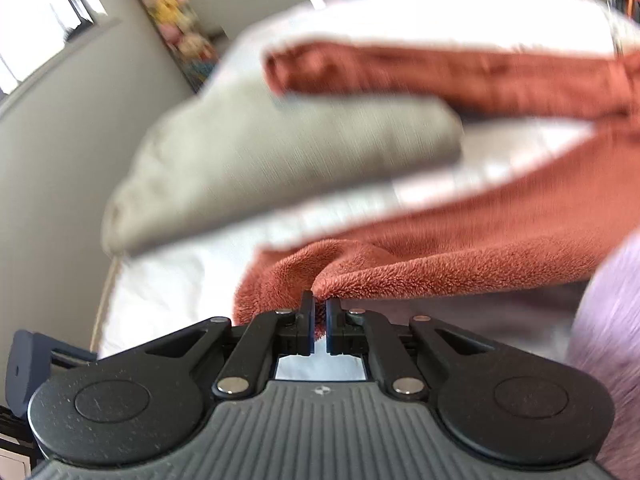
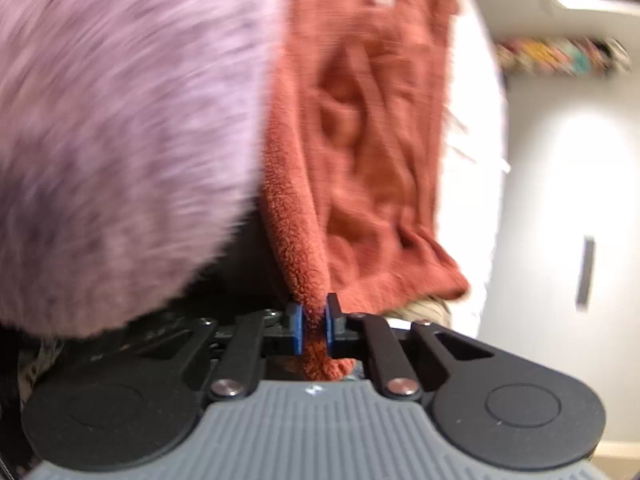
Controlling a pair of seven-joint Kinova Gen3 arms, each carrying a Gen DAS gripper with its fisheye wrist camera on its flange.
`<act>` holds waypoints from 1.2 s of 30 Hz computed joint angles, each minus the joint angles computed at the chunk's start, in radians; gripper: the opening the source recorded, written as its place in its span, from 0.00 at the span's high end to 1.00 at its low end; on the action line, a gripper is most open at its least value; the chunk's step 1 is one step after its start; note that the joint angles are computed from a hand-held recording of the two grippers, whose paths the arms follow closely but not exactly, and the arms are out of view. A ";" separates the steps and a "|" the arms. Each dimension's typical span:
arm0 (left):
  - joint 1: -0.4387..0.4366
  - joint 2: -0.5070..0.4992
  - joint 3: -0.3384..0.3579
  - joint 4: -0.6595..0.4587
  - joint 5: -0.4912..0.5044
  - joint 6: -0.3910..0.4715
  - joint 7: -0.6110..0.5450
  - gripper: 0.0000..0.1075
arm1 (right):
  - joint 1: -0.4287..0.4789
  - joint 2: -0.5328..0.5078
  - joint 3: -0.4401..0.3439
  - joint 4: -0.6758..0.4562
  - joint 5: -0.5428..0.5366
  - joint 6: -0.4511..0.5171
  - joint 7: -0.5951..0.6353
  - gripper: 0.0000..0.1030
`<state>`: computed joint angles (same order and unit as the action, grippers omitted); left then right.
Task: Fold clothes
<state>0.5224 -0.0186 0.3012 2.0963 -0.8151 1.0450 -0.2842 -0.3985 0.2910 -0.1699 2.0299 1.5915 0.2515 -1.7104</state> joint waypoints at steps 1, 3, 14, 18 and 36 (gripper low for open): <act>0.003 -0.021 0.004 -0.008 -0.016 0.019 0.006 0.97 | -0.001 -0.008 -0.004 -0.010 -0.008 0.007 -0.041 0.90; 0.008 -0.045 0.025 -0.037 -0.045 0.077 0.008 0.97 | 0.013 -0.024 -0.027 -0.030 -0.029 0.022 -0.122 0.90; -0.063 0.058 -0.025 -0.280 -0.122 0.126 -0.289 0.97 | 0.029 0.008 -0.092 -0.159 -0.021 0.165 -0.461 0.91; 0.001 0.149 -0.163 -0.403 -0.101 0.122 -0.447 0.97 | -0.072 0.064 0.040 -0.287 -0.184 0.169 -0.413 0.91; -0.205 0.818 -0.271 -1.237 0.099 0.199 -1.148 0.97 | -0.039 0.568 0.042 -1.063 -0.742 0.383 0.222 0.90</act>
